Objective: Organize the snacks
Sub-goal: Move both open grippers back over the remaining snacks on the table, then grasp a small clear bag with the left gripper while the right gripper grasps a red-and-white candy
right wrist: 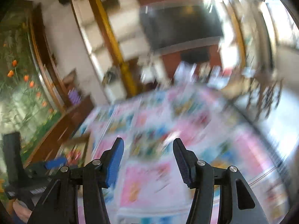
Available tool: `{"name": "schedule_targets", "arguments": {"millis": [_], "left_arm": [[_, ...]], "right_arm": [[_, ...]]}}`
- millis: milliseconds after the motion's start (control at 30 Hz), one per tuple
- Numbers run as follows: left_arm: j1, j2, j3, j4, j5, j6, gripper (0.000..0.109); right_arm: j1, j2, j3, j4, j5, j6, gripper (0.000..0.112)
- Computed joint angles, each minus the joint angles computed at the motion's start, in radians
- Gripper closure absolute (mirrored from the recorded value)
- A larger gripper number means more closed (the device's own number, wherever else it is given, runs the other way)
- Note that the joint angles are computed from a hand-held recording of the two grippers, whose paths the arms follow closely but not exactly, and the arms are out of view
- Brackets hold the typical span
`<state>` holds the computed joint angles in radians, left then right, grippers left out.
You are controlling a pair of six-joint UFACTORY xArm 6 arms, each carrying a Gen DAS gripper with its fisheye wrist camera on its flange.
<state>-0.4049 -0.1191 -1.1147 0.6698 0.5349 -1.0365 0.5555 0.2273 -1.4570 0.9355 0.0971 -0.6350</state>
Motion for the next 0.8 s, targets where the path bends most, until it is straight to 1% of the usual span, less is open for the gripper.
{"name": "schedule_targets", "arguments": {"millis": [33,67,133,167,233,267,300,367,400,467,500,533,567,600,633,700,733,767,800], "left_arm": [[-0.011,0.046,-0.045,-0.034,0.005,0.034,0.038],[-0.021,0.094,-0.095,-0.072,0.019,0.069,0.038],[-0.04,0.171,-0.174,-0.134,0.042,0.121,0.038],[-0.046,0.221,-0.226,-0.177,0.049,0.16,0.038],[-0.051,0.299,-0.316,-0.218,0.086,0.191,0.038],[-0.052,0.35,-0.375,-0.243,0.098,0.211,0.038],[-0.053,0.398,-0.435,-0.257,0.127,0.225,0.038],[-0.056,0.481,-0.545,-0.264,0.197,0.242,0.038],[-0.055,0.545,-0.626,-0.272,0.227,0.27,0.038],[-0.055,0.637,-0.754,-0.248,0.312,0.265,0.038],[-0.05,0.7,-0.839,-0.276,0.35,0.293,0.038],[-0.048,0.742,-0.895,-0.278,0.371,0.304,0.038],[-0.047,0.77,-0.935,-0.263,0.396,0.298,0.04],[-0.043,0.824,-1.013,-0.254,0.444,0.296,0.044],[-0.036,0.851,-1.049,-0.279,0.454,0.31,0.052],[-0.025,0.921,-1.147,-0.318,0.494,0.333,0.061],[-0.023,0.946,-1.179,-0.32,0.509,0.333,0.073],[-0.022,0.95,-1.177,-0.325,0.506,0.335,0.078],[-0.023,0.932,-1.134,-0.302,0.474,0.319,0.079]], "right_arm": [[-0.014,-0.007,0.013,0.026,0.014,-0.027,0.047],[-0.029,-0.007,0.03,0.01,0.024,-0.013,0.047],[-0.058,0.007,0.066,-0.073,0.021,0.087,0.047],[-0.077,0.021,0.066,-0.064,0.047,0.107,0.047],[-0.11,0.047,0.054,0.011,0.106,0.077,0.047],[-0.118,0.056,0.057,0.012,0.099,0.084,0.047],[-0.122,0.061,0.059,0.02,0.095,0.08,0.047],[-0.138,0.072,0.054,0.094,0.114,0.026,0.047],[-0.141,0.075,0.055,0.099,0.116,0.025,0.047],[-0.148,0.094,0.046,0.079,0.123,0.047,0.048],[-0.157,0.101,0.037,0.09,0.16,0.055,0.048],[-0.166,0.11,0.024,0.137,0.183,0.022,0.048],[-0.168,0.107,0.027,0.153,0.188,0.012,0.047],[-0.169,0.108,0.027,0.146,0.191,0.017,0.047],[-0.169,0.106,0.03,0.138,0.193,0.02,0.048],[-0.167,0.111,0.023,0.139,0.201,0.015,0.048],[-0.169,0.119,0.014,0.14,0.206,0.011,0.048],[-0.168,0.118,0.014,0.134,0.207,0.017,0.048],[-0.169,0.122,0.011,0.126,0.21,0.023,0.048]]}}
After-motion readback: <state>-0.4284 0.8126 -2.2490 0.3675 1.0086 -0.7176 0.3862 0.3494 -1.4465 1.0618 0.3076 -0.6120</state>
